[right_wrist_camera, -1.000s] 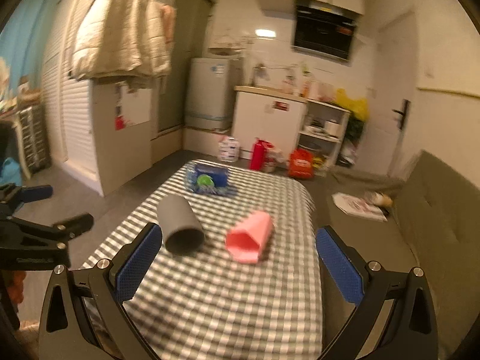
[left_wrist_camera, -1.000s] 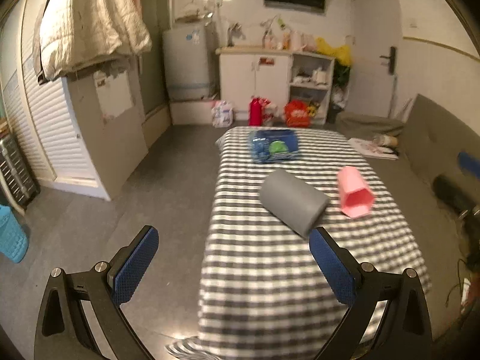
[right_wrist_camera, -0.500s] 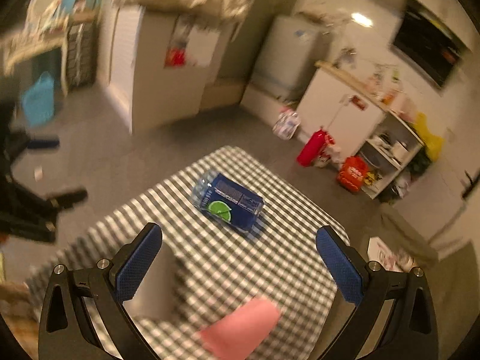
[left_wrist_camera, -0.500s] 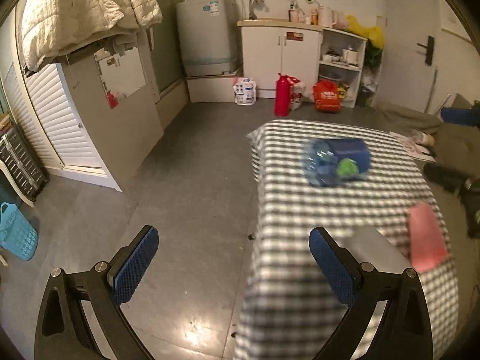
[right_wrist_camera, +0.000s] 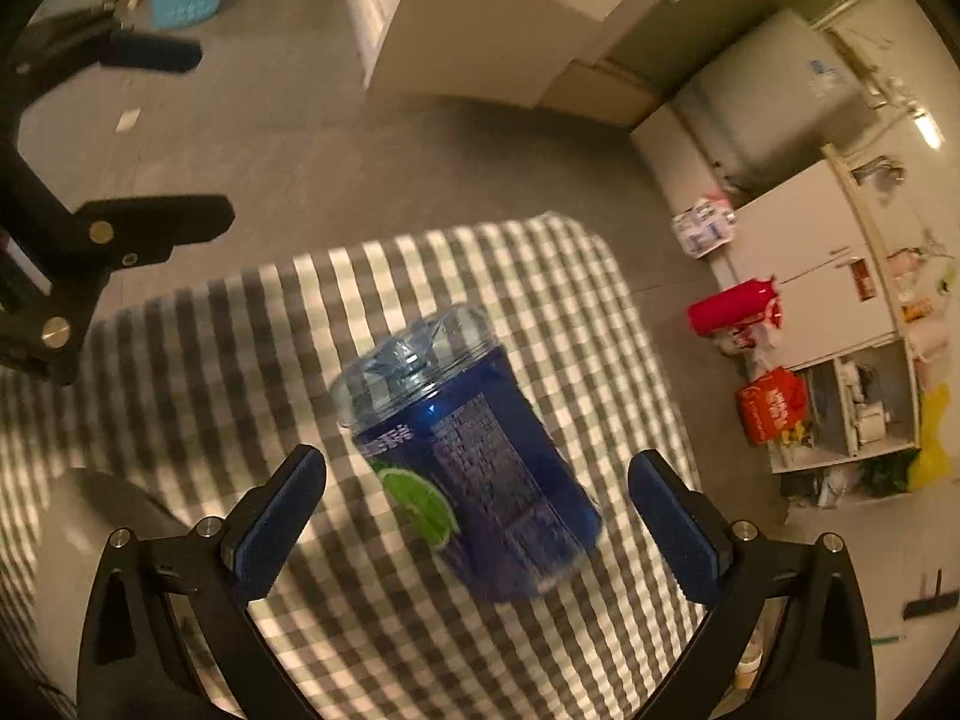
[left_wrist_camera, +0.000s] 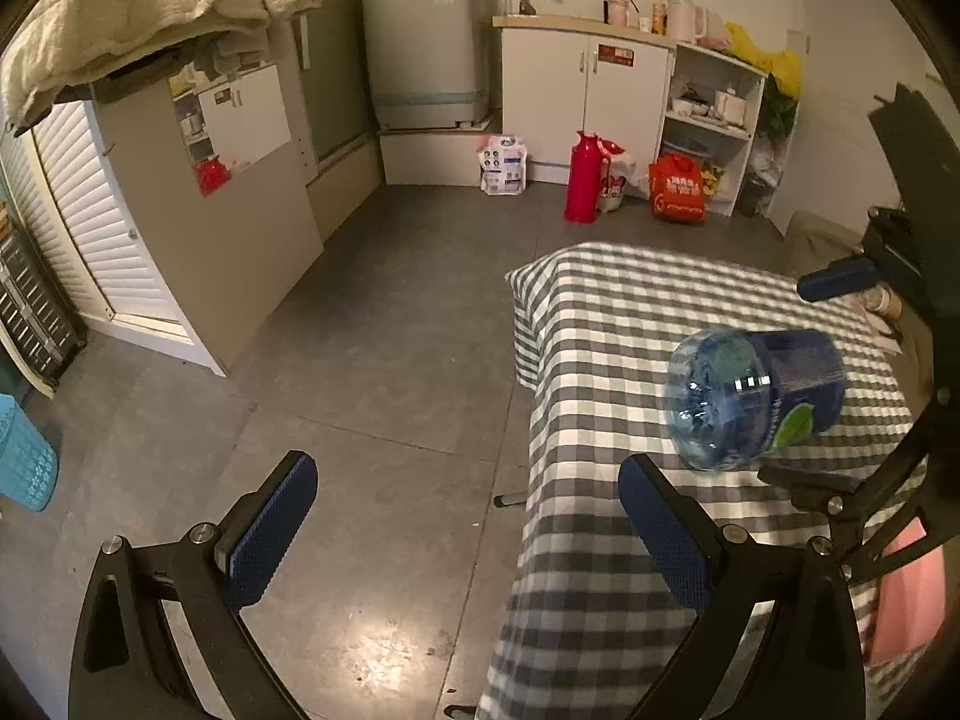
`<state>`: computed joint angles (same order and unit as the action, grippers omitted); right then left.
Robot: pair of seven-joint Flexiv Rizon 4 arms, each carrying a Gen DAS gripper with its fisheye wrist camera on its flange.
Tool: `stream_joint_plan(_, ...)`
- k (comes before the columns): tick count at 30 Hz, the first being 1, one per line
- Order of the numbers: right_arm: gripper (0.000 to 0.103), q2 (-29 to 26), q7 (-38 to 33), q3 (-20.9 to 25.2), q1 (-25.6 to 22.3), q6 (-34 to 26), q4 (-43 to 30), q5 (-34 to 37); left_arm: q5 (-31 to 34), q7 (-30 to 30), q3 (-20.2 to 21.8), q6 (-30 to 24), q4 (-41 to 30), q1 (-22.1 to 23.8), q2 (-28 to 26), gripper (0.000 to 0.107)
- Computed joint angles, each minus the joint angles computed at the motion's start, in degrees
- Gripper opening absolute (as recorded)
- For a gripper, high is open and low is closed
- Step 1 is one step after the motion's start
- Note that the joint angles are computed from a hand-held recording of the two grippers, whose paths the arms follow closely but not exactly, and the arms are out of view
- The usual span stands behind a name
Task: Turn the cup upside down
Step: 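Reach the right gripper to the lying blue water bottle and close on it, then lift the blue bottle with the right gripper toward the left gripper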
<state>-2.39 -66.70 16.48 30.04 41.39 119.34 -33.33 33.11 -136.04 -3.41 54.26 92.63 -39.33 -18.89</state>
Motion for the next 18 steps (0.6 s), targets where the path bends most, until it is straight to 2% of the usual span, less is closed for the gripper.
stream_joint_plan(9, 0.1, -4.1, 0.8, -1.8, -1.2, 4.2, 0.3, 1.0, -1.3, 2.7, 0.4, -0.4, -2.0, -0.4, -2.7, 0.103)
stream_joint_plan(11, 0.091, -5.1, 1.0, -1.9, -1.2, 3.4, -0.5, 2.6, -1.1, 2.8, 0.7, -1.0, -2.1, -0.7, -2.6, 0.103)
stream_joint_plan(12, 0.092, -5.2, 1.4, -2.0, -1.4, 3.8, -0.6, 3.5, -1.0, 2.8, 0.8, -0.8, -2.0, -0.7, -2.7, 0.103)
stream_joint_plan(18, 0.077, -3.8, 4.0, -1.6, -2.0, 1.3, -2.1, 10.3, -0.5, 2.3, 1.0, -2.4, -1.8, -0.9, -1.4, 0.103)
